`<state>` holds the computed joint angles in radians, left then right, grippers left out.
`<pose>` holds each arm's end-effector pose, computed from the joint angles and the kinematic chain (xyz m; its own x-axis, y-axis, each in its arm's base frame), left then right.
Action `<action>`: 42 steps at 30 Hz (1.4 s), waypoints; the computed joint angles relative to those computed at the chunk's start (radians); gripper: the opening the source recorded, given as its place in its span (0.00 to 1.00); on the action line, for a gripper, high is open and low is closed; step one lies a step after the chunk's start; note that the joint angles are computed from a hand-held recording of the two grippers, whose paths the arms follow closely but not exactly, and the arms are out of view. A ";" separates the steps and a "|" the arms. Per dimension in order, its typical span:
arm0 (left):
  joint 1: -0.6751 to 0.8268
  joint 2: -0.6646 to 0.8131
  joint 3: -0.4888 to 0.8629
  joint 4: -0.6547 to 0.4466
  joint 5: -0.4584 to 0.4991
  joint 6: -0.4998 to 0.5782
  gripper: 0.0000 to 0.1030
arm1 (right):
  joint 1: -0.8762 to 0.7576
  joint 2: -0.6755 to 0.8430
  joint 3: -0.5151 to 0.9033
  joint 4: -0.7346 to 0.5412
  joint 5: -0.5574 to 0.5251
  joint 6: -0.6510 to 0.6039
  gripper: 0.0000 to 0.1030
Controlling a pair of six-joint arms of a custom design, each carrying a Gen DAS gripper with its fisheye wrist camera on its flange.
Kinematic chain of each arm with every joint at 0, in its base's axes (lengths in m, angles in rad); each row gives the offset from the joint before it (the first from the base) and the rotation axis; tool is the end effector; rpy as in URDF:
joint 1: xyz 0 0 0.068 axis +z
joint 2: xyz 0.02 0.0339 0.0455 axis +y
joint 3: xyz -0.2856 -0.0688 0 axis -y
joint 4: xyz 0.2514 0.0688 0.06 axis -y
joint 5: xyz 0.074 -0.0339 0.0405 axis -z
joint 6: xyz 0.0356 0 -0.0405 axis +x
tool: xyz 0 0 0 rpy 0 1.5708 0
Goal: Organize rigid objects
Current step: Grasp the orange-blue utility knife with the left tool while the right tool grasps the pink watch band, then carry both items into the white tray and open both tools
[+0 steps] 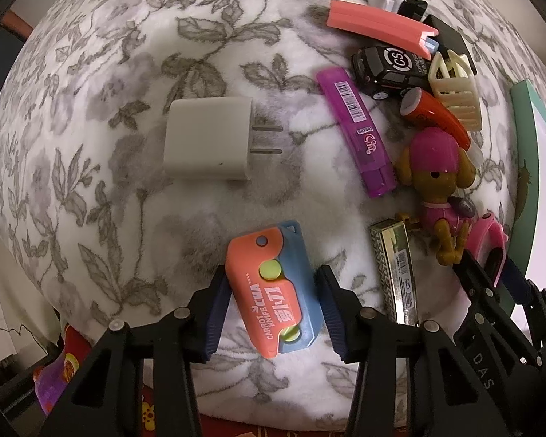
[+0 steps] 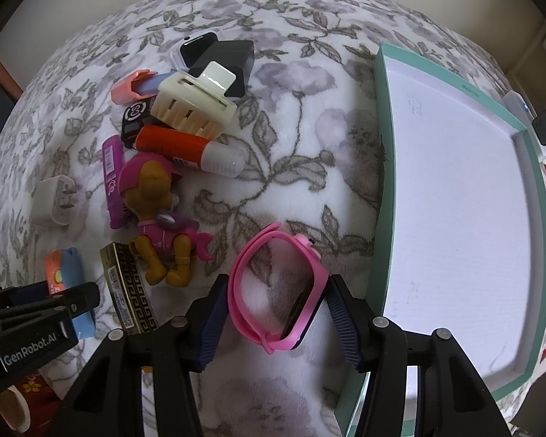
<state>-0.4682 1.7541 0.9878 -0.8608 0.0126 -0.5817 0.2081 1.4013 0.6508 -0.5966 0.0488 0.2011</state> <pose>0.2574 -0.1307 0.1538 -0.9920 -0.1140 0.0539 -0.1130 0.9934 0.0204 0.2165 0.0439 0.1606 -0.9739 -0.0017 -0.2269 -0.0013 1.0000 -0.0023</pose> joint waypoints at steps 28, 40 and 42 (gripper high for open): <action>-0.069 0.028 0.416 -0.128 -0.071 0.065 0.46 | -0.461 -0.043 0.252 -0.075 -0.068 -0.171 0.54; -0.327 0.314 0.762 -0.166 -0.051 0.044 0.46 | -0.779 0.081 0.332 -0.049 -0.072 -0.242 0.54; -0.357 0.366 0.828 -0.181 -0.051 0.037 0.46 | -0.819 0.109 0.343 -0.055 -0.082 -0.246 0.54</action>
